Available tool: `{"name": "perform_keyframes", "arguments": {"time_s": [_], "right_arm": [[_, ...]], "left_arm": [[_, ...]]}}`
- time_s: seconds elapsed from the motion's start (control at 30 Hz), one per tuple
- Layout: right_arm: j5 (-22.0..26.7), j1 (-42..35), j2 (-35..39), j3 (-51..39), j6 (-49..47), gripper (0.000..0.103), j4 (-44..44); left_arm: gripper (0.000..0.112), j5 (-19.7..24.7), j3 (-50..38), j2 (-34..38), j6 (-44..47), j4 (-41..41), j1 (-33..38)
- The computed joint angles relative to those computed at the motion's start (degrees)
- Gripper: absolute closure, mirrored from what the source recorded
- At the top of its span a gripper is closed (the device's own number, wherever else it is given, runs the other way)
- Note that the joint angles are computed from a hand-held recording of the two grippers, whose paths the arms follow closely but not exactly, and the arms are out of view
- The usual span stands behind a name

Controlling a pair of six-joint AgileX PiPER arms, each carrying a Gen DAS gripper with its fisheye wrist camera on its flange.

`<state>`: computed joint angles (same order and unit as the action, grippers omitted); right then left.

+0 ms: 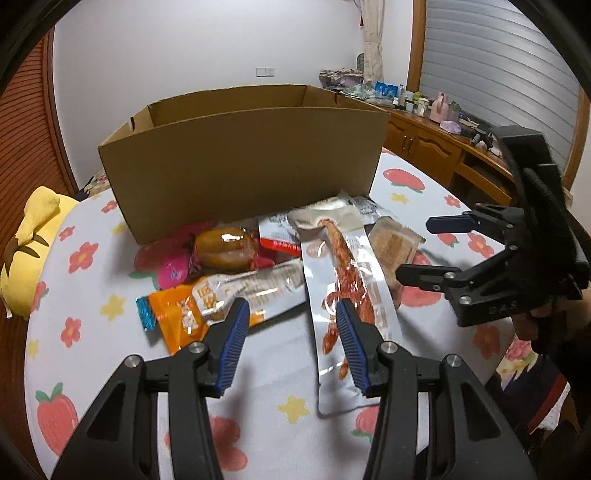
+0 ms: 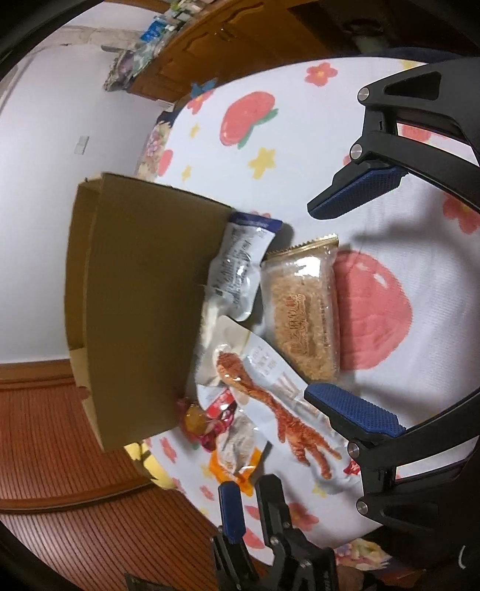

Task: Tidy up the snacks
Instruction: 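Return both tools to the pile and grasp the sesame candy tray with the right tool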

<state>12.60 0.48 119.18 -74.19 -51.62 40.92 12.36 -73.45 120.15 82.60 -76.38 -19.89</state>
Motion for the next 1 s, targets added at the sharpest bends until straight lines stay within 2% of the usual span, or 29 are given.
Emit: {"name": "perform_keyframes", "arguments": {"time_s": [0.07, 0.13, 0.2, 0.4, 0.53, 0.6, 0.73, 0.87, 1.0], "right_arm": [[-0.78, 0.85, 0.61, -0.31, 4.34, 0.011, -5.30], [-0.95, 1.13, 1.14, -0.63, 3.57, 0.009, -4.72], [0.45, 0.90, 1.81, -1.74, 3.12, 0.008, -3.60], [5.17, 1.16, 5.06, -7.51, 13.30, 0.003, -13.67], [8.76, -0.20, 6.84, -10.42, 11.27, 0.003, -9.57], [9.23, -0.66, 6.98, -10.42, 8.86, 0.003, -7.06], [10.34, -1.95, 6.23, -9.17, 1.11, 0.017, 0.14], [9.72, -2.63, 4.78, -6.67, -2.85, 0.019, 2.98], [6.41, -3.59, 2.01, -1.81, -8.90, 0.019, 8.31]], "left_arm": [[0.063, 0.21, 0.50, -0.15, 0.53, -0.81, 0.28], [0.063, 0.03, 1.27, -0.48, 2.32, -2.59, 0.46], [0.063, -0.20, 1.95, -0.88, 3.64, -3.81, 0.55], [0.063, 0.15, 2.45, -1.06, 4.50, -4.90, 0.60], [0.063, 0.44, 1.19, -0.24, 0.38, -0.87, -0.12], [0.063, 0.82, -0.24, 0.70, -4.00, 3.15, -0.64], [0.063, 1.39, -2.96, 2.38, -12.86, 10.95, -1.67], [0.063, 1.05, -5.87, 3.80, -23.05, 20.56, -3.41], [0.063, 1.08, -9.80, 5.97, -37.12, 34.27, -5.24]]}}
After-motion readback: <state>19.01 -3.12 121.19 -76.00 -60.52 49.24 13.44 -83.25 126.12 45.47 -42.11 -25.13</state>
